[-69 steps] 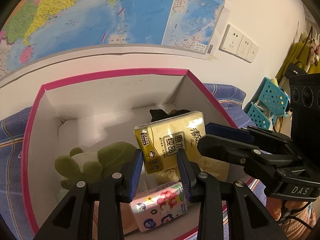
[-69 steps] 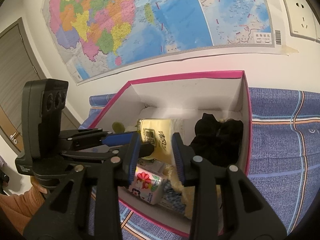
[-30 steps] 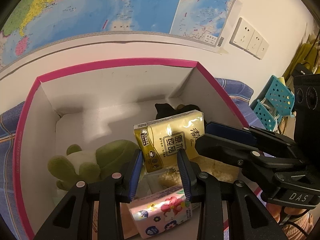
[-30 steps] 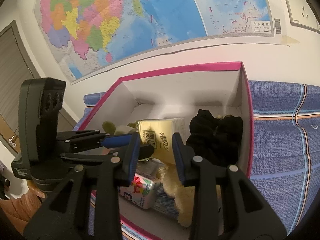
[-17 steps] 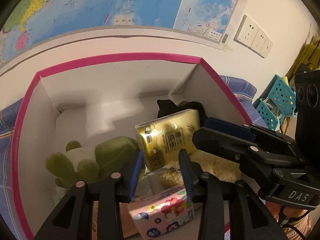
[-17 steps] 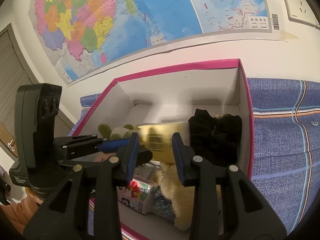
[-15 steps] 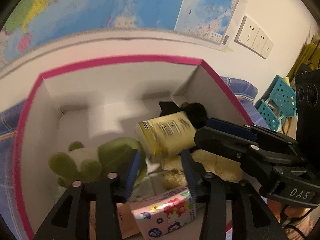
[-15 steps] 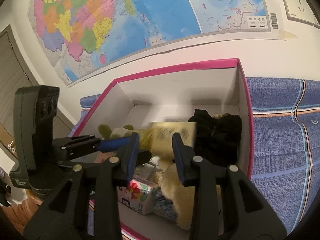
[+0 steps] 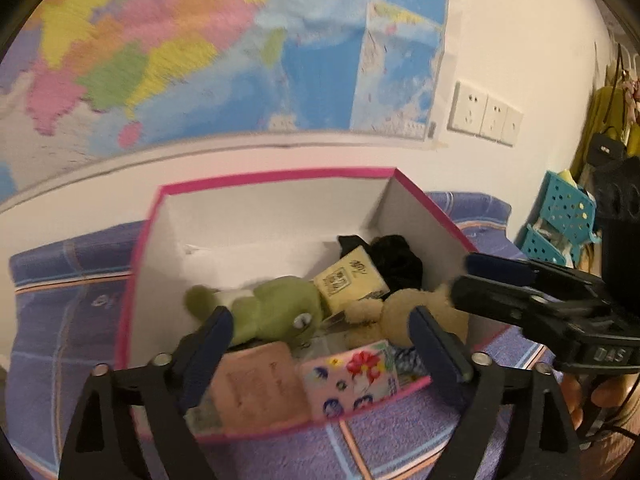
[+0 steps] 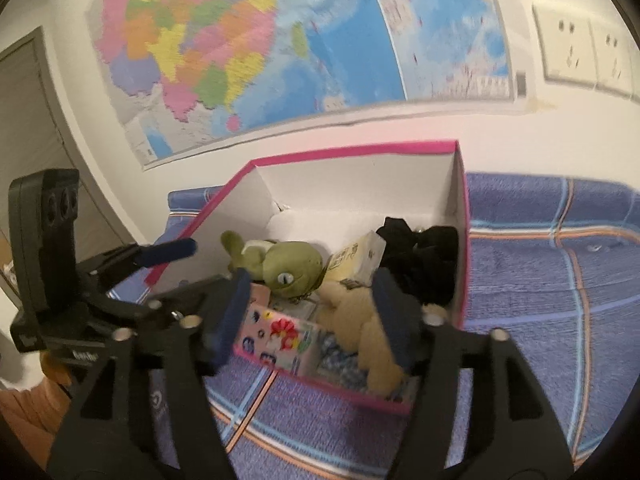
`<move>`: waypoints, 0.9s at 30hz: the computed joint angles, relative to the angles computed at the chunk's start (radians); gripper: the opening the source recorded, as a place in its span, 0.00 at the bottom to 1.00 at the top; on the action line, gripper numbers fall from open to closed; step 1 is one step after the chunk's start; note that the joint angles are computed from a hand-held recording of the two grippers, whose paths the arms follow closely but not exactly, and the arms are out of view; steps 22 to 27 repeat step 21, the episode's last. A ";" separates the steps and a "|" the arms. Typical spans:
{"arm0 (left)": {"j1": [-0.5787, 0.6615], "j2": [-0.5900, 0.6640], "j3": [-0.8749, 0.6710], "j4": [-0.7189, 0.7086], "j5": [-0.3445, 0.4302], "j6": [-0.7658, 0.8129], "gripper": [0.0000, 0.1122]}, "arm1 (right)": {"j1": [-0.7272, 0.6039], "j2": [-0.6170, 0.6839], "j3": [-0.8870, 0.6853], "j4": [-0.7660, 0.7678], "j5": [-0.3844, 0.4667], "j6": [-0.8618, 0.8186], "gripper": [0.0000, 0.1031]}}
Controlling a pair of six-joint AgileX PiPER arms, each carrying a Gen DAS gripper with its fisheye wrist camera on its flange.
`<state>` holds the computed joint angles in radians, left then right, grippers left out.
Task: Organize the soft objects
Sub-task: 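Open the right tool and withdraw both tools from the box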
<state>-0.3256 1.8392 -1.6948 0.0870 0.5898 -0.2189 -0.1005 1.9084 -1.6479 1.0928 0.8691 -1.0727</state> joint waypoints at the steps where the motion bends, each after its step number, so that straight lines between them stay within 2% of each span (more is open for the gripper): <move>1: -0.006 -0.032 0.049 0.045 -0.034 -0.044 0.92 | -0.001 -0.041 0.063 0.029 -0.032 -0.060 0.72; 2: -0.016 -0.079 0.123 0.129 -0.079 -0.127 0.92 | -0.003 -0.084 0.131 0.070 -0.066 -0.129 0.82; 3: -0.028 -0.110 0.168 0.215 -0.091 -0.209 0.92 | -0.001 -0.126 0.202 0.112 -0.108 -0.191 0.90; 6: -0.058 -0.178 0.275 0.413 -0.098 -0.402 0.92 | 0.008 -0.220 0.372 0.229 -0.196 -0.369 0.97; 9: -0.077 -0.205 0.333 0.512 -0.064 -0.514 0.92 | 0.031 -0.267 0.471 0.254 -0.271 -0.415 0.98; 11: -0.079 -0.223 0.366 0.528 -0.059 -0.561 0.92 | 0.041 -0.283 0.518 0.272 -0.294 -0.428 0.98; 16: -0.108 -0.276 0.471 0.669 -0.036 -0.757 0.92 | 0.063 -0.311 0.591 0.288 -0.333 -0.432 0.98; 20: -0.135 -0.294 0.514 0.724 -0.001 -0.818 0.92 | 0.086 -0.334 0.638 0.299 -0.358 -0.454 0.98; 27: -0.134 -0.300 0.525 0.717 -0.009 -0.814 0.92 | 0.090 -0.339 0.649 0.302 -0.361 -0.460 0.98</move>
